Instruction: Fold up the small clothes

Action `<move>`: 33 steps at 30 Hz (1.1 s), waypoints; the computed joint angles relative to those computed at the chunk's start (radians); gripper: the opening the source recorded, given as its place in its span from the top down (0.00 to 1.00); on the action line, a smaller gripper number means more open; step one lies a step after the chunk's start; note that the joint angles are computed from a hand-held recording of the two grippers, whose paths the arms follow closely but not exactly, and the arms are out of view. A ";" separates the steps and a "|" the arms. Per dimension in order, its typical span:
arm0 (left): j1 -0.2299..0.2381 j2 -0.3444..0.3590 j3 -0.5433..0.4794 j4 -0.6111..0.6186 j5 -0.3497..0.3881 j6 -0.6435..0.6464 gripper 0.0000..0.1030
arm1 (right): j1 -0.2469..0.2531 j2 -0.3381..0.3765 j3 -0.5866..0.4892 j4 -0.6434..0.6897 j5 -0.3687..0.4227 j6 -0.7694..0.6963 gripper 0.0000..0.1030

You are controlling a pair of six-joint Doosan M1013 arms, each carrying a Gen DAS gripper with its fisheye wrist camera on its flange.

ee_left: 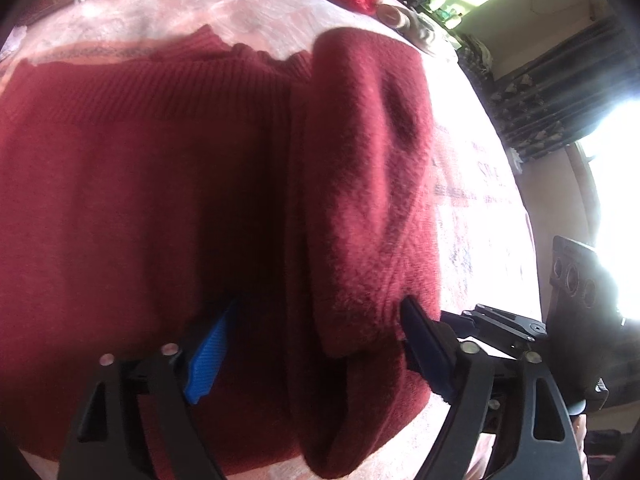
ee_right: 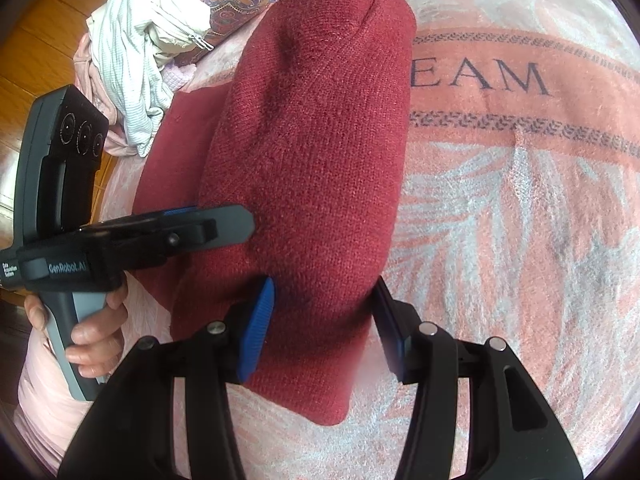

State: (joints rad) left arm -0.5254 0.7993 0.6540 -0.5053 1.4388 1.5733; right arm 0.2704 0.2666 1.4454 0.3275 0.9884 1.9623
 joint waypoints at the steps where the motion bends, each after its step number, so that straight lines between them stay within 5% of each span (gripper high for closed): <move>1: -0.002 -0.001 0.002 -0.005 -0.001 0.005 0.29 | 0.000 0.000 0.000 -0.001 0.000 0.001 0.52; 4: -0.003 0.009 -0.005 -0.079 0.006 0.004 0.67 | 0.002 0.001 -0.002 -0.007 0.005 0.005 0.52; 8: -0.005 -0.009 0.025 -0.087 -0.041 0.008 0.79 | -0.005 -0.010 0.014 0.033 -0.008 -0.013 0.50; 21: 0.099 -0.163 0.215 -0.099 -0.209 0.048 0.83 | -0.002 -0.047 0.016 0.076 -0.031 -0.074 0.49; 30: 0.187 -0.203 0.255 -0.012 -0.195 0.032 0.82 | 0.040 0.024 -0.056 0.153 -0.005 -0.137 0.49; 33: 0.196 -0.189 0.258 0.004 -0.169 0.039 0.82 | 0.054 0.048 -0.080 0.145 0.018 -0.128 0.39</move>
State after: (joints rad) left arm -0.3291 0.6108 0.9117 -0.5010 1.2694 1.6127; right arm 0.3245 0.3144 1.3652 0.4728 1.0061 1.8343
